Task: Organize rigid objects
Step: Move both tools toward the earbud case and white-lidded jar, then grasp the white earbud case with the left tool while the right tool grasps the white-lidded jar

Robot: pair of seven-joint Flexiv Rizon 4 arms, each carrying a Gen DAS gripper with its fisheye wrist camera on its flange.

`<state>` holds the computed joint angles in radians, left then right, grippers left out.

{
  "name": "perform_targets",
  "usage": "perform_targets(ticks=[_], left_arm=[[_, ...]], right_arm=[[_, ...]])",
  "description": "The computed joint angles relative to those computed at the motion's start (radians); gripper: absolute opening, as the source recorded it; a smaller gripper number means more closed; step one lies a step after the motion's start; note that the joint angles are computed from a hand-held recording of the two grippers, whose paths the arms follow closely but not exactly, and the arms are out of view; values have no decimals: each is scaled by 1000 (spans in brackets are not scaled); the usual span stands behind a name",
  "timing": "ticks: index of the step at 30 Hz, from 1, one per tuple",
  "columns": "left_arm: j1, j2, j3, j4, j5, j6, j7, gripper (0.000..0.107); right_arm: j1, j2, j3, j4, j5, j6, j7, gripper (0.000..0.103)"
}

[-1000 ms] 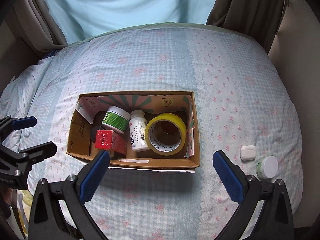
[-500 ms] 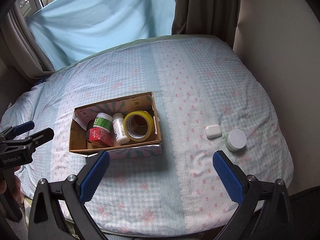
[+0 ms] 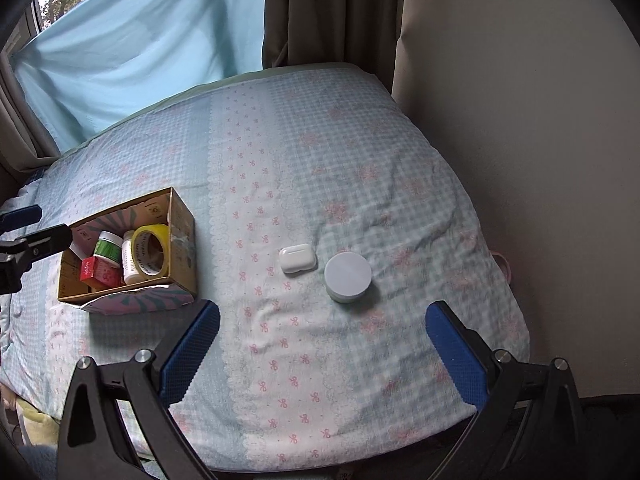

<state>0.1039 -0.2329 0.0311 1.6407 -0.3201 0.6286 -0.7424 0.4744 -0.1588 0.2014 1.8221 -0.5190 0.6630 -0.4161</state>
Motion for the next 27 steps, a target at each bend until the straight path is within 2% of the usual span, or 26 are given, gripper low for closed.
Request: perform_targets(ticks=[6,9,14,19,23,25,27], left_arm=[[-73,-126,-52,-113,93,-70,15,103],[-110,-198,-74,-158,139,-77,80,103],[-161,-330,-98,-220,194,-63,201,102],[-178,-418,-116,-228,209,-39,366,92],[-195,-472,-106,-255,233,-44,445,87],[-203,-499,-100,-279,241,-55,463,83],[-212,-523,-94,-307,250,-76,476,82]], right_arm=[[-58,-5,-26,88,2,105,-60,103],[-80,-30,-45,128,-30,166,-65,103],[-107,-100,-81,187,-77,325,-67,103],[-103,-207,-124,187,-115,430,-69,102],[-96,-281,-163,185,-130,549,-95,100],[-89,-309,-184,184,-137,599,-112,97],[-85,-335,-199,178,-133,640,-139,89]])
